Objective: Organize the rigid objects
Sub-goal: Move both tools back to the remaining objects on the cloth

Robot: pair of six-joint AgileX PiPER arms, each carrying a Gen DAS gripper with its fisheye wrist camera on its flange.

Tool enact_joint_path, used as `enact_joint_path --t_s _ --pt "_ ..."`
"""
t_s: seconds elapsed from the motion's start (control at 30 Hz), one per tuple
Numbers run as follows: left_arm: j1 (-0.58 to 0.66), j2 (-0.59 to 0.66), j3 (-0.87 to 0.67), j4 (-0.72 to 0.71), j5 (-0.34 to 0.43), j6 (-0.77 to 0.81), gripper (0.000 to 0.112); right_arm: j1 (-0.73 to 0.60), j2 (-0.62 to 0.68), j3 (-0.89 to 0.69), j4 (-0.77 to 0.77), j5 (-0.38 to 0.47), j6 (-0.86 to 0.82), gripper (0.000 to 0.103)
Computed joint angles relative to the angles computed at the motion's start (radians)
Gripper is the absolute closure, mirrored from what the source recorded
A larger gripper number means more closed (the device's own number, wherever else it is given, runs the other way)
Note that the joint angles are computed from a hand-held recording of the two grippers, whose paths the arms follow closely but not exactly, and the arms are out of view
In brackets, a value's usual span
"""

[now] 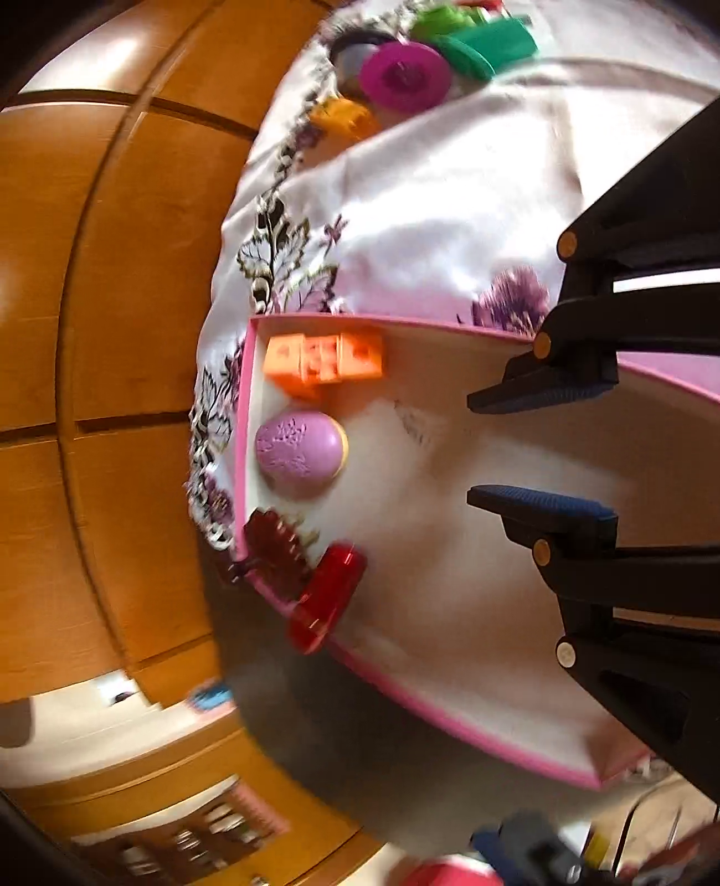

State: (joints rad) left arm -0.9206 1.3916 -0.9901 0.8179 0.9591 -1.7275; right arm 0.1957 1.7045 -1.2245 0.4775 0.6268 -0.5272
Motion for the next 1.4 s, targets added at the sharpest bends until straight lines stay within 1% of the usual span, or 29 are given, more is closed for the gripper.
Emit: enact_joint_path --t_s 0.07,0.17,0.27,0.33,0.4,0.5,0.57,0.67,0.87,1.0,1.17,1.27,1.33,1.4 --pt "0.003 0.002 -0.003 0.001 0.0 -0.004 0.019 0.004 0.008 -0.018 0.058 0.018 -0.039 0.077" --pt "0.001 0.0 -0.008 -0.002 0.007 -0.001 0.019 0.011 0.026 -0.073 0.099 0.061 -0.033 0.077" --pt "0.003 0.002 -0.02 -0.007 0.01 0.02 0.019 -0.008 -0.017 -0.041 0.166 0.055 -0.093 0.077" --pt "0.004 0.007 -0.026 -0.007 -0.001 0.023 0.019 -0.036 -0.051 -0.011 0.194 0.046 -0.104 0.077" --pt "0.006 0.017 -0.04 -0.018 -0.015 0.032 0.019 -0.084 -0.081 0.019 0.252 0.054 -0.142 0.077" --pt "-0.013 0.054 -0.084 -0.02 -0.029 0.04 0.019 -0.154 -0.125 0.057 0.273 0.049 -0.152 0.076" --pt "-0.035 0.089 -0.127 -0.015 -0.025 0.053 0.019 -0.218 -0.148 0.079 0.303 0.065 -0.191 0.075" --pt "-0.067 0.143 -0.198 -0.014 -0.013 0.085 0.019 -0.282 -0.171 0.107 0.306 0.07 -0.233 0.075" --pt "-0.112 0.255 -0.353 -0.034 -0.003 0.166 0.019 -0.448 -0.191 0.172 0.342 0.1 -0.347 0.075" --pt "-0.134 0.344 -0.48 -0.062 0.002 0.237 0.019 -0.57 -0.169 0.188 0.361 0.131 -0.41 0.074" --pt "-0.151 0.448 -0.631 -0.102 0.016 0.31 0.019 -0.685 -0.13 0.194 0.374 0.132 -0.485 0.074" --pt "-0.155 0.511 -0.721 -0.125 0.035 0.346 0.018 -0.725 -0.089 0.173 0.384 0.132 -0.527 0.074" --pt "-0.157 0.547 -0.764 -0.136 0.05 0.352 0.015 -0.738 -0.047 0.132 0.389 0.132 -0.54 0.074" --pt "-0.156 0.569 -0.787 -0.149 0.055 0.361 0.014 -0.741 -0.006 0.074 0.379 0.147 -0.532 0.071"
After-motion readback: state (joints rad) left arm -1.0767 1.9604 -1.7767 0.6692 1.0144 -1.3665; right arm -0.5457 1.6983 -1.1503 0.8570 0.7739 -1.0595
